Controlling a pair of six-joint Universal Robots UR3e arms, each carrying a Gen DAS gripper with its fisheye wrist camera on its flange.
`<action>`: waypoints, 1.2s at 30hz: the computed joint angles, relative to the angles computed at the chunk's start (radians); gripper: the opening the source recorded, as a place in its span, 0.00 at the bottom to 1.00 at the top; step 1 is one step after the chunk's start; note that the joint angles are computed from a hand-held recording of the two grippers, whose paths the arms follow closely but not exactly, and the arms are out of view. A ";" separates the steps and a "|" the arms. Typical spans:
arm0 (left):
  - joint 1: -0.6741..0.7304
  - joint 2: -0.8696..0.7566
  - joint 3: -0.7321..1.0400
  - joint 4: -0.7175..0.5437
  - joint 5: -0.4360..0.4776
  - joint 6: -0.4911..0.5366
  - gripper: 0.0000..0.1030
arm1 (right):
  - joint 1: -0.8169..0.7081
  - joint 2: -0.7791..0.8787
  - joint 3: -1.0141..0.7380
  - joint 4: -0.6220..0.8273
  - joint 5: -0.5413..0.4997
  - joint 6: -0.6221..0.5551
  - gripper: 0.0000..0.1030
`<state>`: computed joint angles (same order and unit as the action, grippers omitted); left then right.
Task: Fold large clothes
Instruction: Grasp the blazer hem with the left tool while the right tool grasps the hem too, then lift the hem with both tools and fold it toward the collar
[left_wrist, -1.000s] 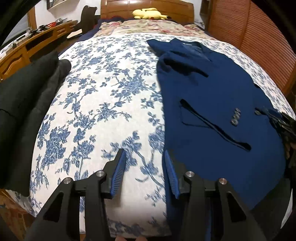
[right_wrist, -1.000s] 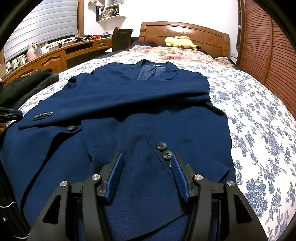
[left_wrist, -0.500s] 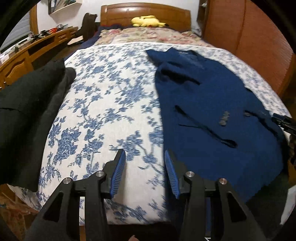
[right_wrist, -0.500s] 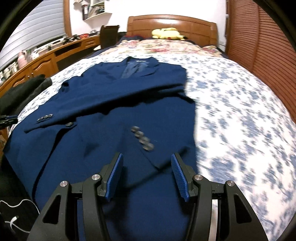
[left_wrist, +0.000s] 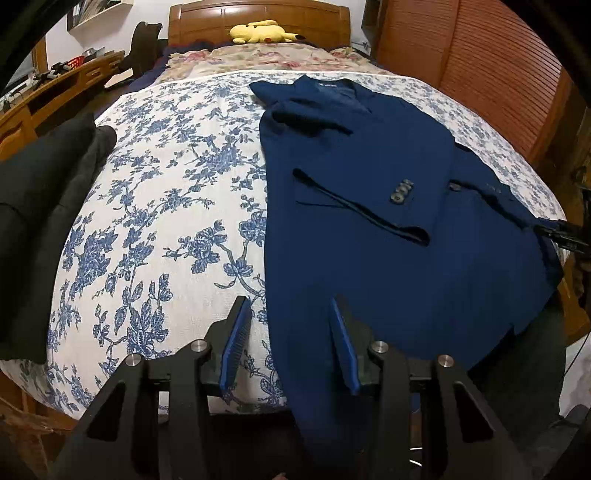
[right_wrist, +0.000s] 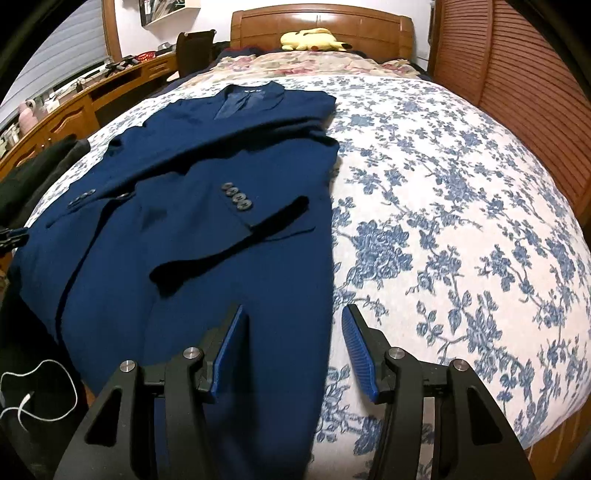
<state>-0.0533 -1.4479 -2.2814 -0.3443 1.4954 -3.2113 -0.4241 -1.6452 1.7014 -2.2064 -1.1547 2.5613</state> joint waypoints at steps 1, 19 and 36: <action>-0.001 -0.001 0.000 0.000 0.001 -0.003 0.44 | -0.003 -0.001 -0.007 0.019 0.003 -0.009 0.54; -0.033 0.014 0.005 -0.042 0.022 -0.045 0.44 | -0.042 -0.024 0.006 0.116 0.067 -0.126 0.54; -0.025 0.064 -0.015 -0.052 -0.046 0.007 0.05 | -0.008 -0.036 0.049 0.017 0.085 -0.085 0.06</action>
